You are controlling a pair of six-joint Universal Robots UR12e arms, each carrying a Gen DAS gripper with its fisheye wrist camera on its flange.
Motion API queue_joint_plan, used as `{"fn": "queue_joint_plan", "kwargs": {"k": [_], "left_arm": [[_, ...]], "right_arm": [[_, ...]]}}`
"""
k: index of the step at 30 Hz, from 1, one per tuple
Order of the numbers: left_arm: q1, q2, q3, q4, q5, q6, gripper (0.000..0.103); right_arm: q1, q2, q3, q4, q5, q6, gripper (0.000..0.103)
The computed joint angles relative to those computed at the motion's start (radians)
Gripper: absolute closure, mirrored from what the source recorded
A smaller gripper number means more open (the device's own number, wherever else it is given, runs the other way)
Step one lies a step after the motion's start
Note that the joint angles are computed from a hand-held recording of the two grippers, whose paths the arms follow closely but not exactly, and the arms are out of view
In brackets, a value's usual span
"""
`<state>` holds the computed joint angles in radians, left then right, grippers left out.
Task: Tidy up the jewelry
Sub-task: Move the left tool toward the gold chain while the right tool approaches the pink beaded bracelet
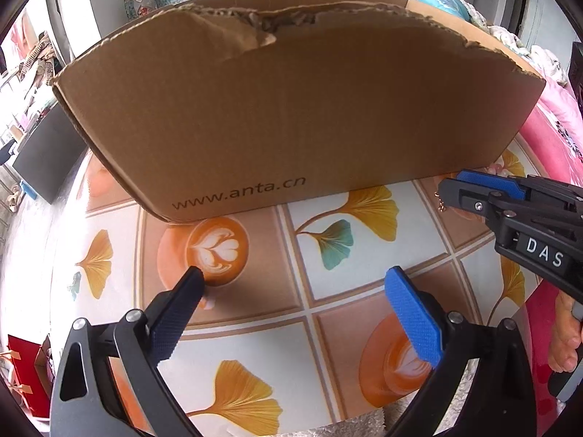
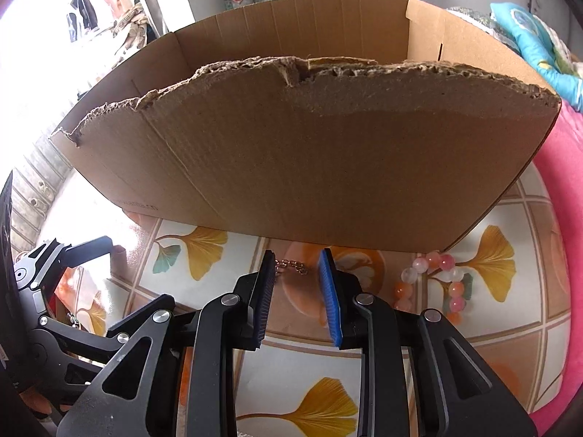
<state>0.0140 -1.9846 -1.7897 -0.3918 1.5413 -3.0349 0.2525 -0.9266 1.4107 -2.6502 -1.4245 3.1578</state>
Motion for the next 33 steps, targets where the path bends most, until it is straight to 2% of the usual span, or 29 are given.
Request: {"fn": "queue_joint_plan", "kwargs": {"k": [2,4,7,10,13,18,23,25,30,32,33], "left_arm": [[0.0,-0.001,0.002,-0.002,0.003,-0.004,0.006],[-0.001,-0.002,0.005,-0.007,0.006,-0.01,0.006],[-0.002,-0.005,0.006,-0.005,0.01,-0.017,0.006],[-0.003,-0.008,0.01,-0.005,0.011,-0.021,0.006],[0.001,-0.008,0.009,-0.003,0.008,-0.02,0.006],[0.002,-0.009,0.004,0.011,0.009,-0.027,0.006],[0.002,-0.008,-0.003,0.023,0.009,-0.026,0.006],[0.003,-0.006,-0.007,0.031,0.005,-0.022,0.006],[0.011,-0.003,-0.024,0.062,-0.019,0.01,0.006],[0.019,0.002,-0.034,0.077,-0.058,0.038,0.006],[0.027,0.006,-0.046,0.107,-0.099,0.045,0.006]], "right_arm": [[0.006,0.004,-0.008,0.004,-0.025,-0.014,0.081],[0.013,0.008,-0.021,0.016,-0.04,-0.015,0.089],[0.009,0.009,-0.027,0.034,-0.01,-0.013,0.099],[0.013,0.003,-0.023,0.046,0.021,-0.001,0.101],[0.005,-0.004,-0.012,0.057,0.084,0.018,0.101],[-0.024,-0.02,0.024,0.082,0.269,0.047,0.101],[-0.051,-0.038,0.067,0.02,0.379,0.114,0.095],[-0.065,-0.05,0.087,-0.019,0.39,0.145,0.092],[-0.083,-0.093,0.142,-0.096,0.356,0.181,0.089],[-0.085,-0.114,0.167,-0.119,0.327,0.179,0.087],[-0.086,-0.123,0.178,-0.126,0.311,0.176,0.085]]}}
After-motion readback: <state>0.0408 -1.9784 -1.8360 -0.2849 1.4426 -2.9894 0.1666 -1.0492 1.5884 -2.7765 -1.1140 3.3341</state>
